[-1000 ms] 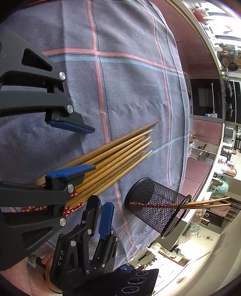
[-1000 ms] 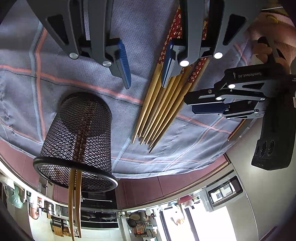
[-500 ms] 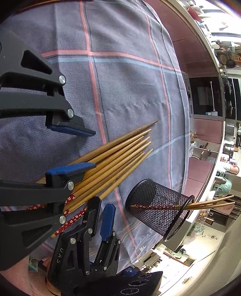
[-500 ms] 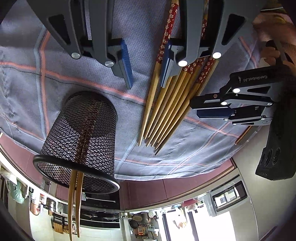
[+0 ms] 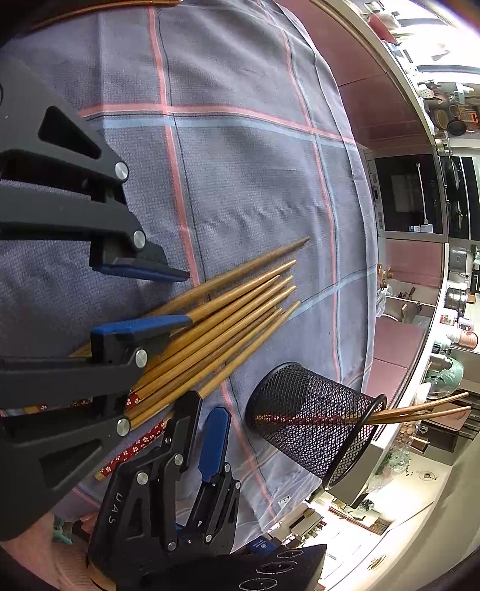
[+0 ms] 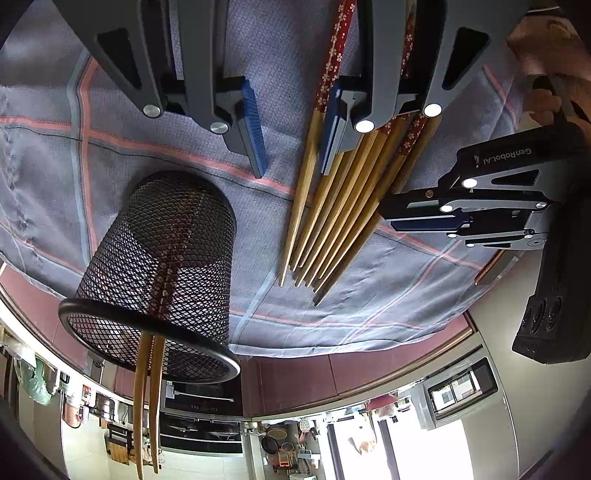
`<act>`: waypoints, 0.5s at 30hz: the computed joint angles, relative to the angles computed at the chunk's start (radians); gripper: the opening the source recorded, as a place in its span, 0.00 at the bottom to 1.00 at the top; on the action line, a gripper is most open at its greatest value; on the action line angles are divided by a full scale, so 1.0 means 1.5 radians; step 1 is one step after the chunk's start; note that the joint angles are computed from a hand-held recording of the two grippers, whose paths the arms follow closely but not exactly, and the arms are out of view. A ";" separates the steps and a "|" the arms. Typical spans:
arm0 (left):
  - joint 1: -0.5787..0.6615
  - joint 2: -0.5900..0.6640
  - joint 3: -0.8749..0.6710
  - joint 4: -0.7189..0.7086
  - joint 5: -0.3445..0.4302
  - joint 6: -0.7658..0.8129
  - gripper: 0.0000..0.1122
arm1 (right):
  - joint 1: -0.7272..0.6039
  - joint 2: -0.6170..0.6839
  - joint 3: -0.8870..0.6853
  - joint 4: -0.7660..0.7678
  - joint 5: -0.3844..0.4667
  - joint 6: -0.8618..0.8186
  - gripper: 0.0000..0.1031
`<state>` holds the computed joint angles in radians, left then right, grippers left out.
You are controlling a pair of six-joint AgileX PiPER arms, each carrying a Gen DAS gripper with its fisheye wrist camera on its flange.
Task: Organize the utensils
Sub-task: 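Move both tools back down to the remaining chopstick pile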
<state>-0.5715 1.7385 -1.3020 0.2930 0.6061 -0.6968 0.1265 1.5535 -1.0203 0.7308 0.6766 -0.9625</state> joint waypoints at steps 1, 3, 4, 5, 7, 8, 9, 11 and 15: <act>-0.001 0.001 -0.001 0.004 0.003 -0.003 0.17 | -0.001 0.000 0.000 0.000 0.000 -0.001 0.27; -0.004 0.002 -0.004 0.010 0.009 -0.005 0.17 | -0.002 0.000 0.000 0.001 0.000 -0.003 0.27; -0.005 0.004 -0.007 0.015 0.013 -0.009 0.20 | -0.002 0.001 0.000 0.001 0.001 -0.003 0.27; -0.004 0.006 -0.010 0.013 0.015 -0.007 0.22 | -0.003 0.002 -0.001 0.001 0.001 -0.004 0.27; 0.002 0.012 -0.017 -0.004 0.016 0.011 0.24 | -0.002 0.004 -0.002 0.002 -0.001 -0.002 0.27; 0.003 0.017 -0.022 -0.004 0.019 0.012 0.24 | -0.001 0.005 -0.003 0.002 -0.002 0.000 0.27; 0.004 0.021 -0.029 -0.003 0.021 0.013 0.22 | 0.000 0.007 -0.005 0.002 -0.002 0.002 0.27; 0.005 0.031 -0.042 0.000 0.028 0.013 0.18 | 0.000 0.011 -0.010 0.001 0.000 0.005 0.27; 0.008 0.046 -0.063 0.004 0.035 0.009 0.14 | 0.002 0.017 -0.019 -0.002 0.003 0.011 0.26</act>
<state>-0.5587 1.8082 -1.3960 0.2990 0.6588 -0.6828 0.1291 1.5784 -1.0482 0.7277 0.6809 -0.9454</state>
